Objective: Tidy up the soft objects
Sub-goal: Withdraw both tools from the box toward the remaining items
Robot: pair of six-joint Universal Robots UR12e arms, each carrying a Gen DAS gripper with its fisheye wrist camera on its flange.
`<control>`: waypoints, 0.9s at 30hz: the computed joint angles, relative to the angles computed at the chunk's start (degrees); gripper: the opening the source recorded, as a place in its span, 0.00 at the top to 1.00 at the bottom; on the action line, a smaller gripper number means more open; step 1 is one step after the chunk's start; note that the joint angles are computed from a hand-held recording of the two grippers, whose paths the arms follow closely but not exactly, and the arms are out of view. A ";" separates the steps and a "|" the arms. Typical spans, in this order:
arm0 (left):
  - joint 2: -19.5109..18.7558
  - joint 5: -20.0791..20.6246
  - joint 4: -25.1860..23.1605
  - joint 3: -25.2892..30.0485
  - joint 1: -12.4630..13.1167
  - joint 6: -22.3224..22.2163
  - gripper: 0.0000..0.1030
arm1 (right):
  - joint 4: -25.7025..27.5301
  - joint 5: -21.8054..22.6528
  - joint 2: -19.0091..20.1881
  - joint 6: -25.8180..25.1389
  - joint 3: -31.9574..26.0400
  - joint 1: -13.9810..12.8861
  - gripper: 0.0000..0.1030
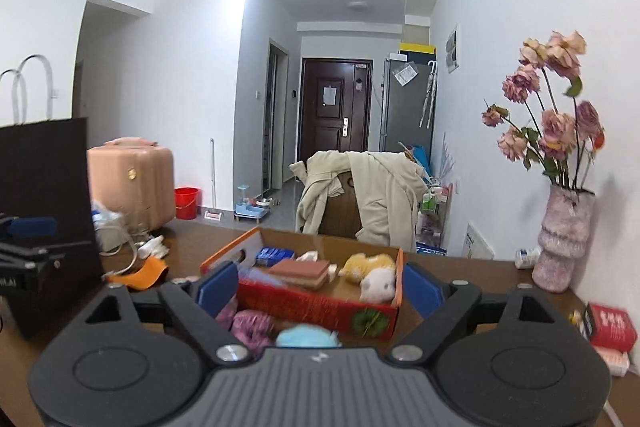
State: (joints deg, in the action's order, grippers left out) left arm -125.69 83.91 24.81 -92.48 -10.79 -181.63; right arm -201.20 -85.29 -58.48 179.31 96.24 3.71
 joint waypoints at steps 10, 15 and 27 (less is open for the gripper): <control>0.58 1.97 4.32 -5.86 -0.40 0.20 0.00 | -6.98 -8.35 0.58 2.35 7.07 3.86 0.08; 0.10 1.89 2.81 -6.22 -0.32 -0.32 0.00 | -7.41 -7.80 0.63 0.87 8.35 4.76 0.08; -2.88 3.49 -6.96 -0.60 0.22 -2.20 0.00 | 1.09 -5.81 3.35 2.42 4.55 4.10 0.11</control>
State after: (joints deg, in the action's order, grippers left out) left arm -128.57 87.40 17.86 -93.08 -10.58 -183.84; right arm -200.11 -91.11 -55.13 181.74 100.79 7.82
